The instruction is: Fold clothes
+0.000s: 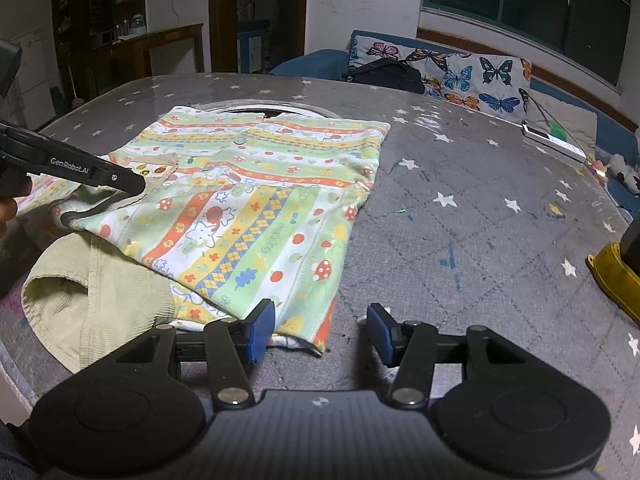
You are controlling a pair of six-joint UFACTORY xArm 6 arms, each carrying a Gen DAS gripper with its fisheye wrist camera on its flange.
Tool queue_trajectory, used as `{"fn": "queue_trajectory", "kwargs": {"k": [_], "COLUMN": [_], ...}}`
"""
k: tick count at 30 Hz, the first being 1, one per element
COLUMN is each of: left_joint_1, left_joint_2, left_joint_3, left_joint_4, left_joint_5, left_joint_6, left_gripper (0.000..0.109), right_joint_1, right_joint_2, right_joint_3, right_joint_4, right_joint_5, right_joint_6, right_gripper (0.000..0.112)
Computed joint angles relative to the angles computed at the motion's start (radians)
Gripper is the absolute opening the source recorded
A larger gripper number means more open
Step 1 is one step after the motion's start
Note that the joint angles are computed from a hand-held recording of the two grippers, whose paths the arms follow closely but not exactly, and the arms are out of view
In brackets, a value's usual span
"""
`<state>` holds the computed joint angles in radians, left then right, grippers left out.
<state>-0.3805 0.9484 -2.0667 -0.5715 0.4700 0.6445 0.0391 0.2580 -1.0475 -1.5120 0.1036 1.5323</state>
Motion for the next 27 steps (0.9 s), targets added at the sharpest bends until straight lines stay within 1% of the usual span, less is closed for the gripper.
{"fn": "queue_trajectory", "kwargs": {"k": [2,3,4,5,7,11,12,14,17,18,19,20,21,23,26,27], "left_joint_1": [-0.001,-0.002,-0.003,-0.005,-0.01,-0.025,-0.025,-0.02,-0.018,-0.018,-0.018,-0.02,-0.021,-0.022,-0.029,-0.031], "left_joint_2": [0.001,0.001,0.002,0.001,0.001,-0.006,0.001,0.019,0.013,0.008,-0.002,-0.019,-0.034,-0.061,-0.108,-0.122], "left_joint_3": [0.002,0.003,0.005,0.008,0.014,0.051,0.044,0.013,0.022,0.028,0.043,0.067,0.086,0.118,0.173,0.19], "left_joint_4": [0.01,0.012,0.014,0.016,0.022,0.058,0.062,0.079,0.081,0.08,0.061,0.016,-0.025,-0.085,-0.217,-0.253], "left_joint_5": [0.002,-0.003,-0.013,-0.026,-0.06,-0.188,-0.193,-0.163,-0.162,-0.165,-0.177,-0.197,-0.208,-0.216,-0.215,-0.21], "left_joint_6": [0.0,0.0,0.001,0.003,0.006,0.022,0.025,0.015,0.016,0.018,0.032,0.069,0.103,0.144,0.253,0.28], "left_gripper": [0.03,0.028,0.019,0.018,0.013,0.012,0.012,0.013,0.02,0.03,0.037,0.037,0.038,0.038,0.036,0.036], "right_joint_1": [-0.001,-0.001,-0.002,-0.002,-0.002,-0.004,-0.005,-0.008,-0.006,-0.004,0.0,0.004,0.007,0.007,0.007,0.005], "right_joint_2": [0.001,0.001,0.003,0.003,0.004,0.004,0.005,0.005,0.004,0.003,0.0,-0.003,-0.006,-0.007,0.021,0.04], "right_joint_3": [-0.001,-0.001,-0.003,-0.003,-0.004,-0.004,-0.004,-0.004,-0.002,-0.001,0.001,0.0,-0.005,-0.029,-0.098,-0.125], "right_joint_4": [-0.007,-0.009,-0.01,-0.011,-0.009,-0.017,-0.021,-0.033,-0.001,0.025,0.059,0.073,0.058,0.001,-0.078,-0.092], "right_joint_5": [0.0,-0.001,-0.003,-0.003,-0.002,-0.001,-0.001,-0.003,0.002,0.005,0.011,0.018,0.023,0.022,0.017,0.012], "right_joint_6": [0.011,0.013,0.015,0.016,0.016,0.03,0.036,0.049,0.013,-0.015,-0.056,-0.08,-0.072,-0.015,0.056,0.065], "right_gripper": [0.053,0.053,0.054,0.054,0.055,0.057,0.058,0.058,0.058,0.058,0.057,0.056,0.054,0.05,0.047,0.043]}}
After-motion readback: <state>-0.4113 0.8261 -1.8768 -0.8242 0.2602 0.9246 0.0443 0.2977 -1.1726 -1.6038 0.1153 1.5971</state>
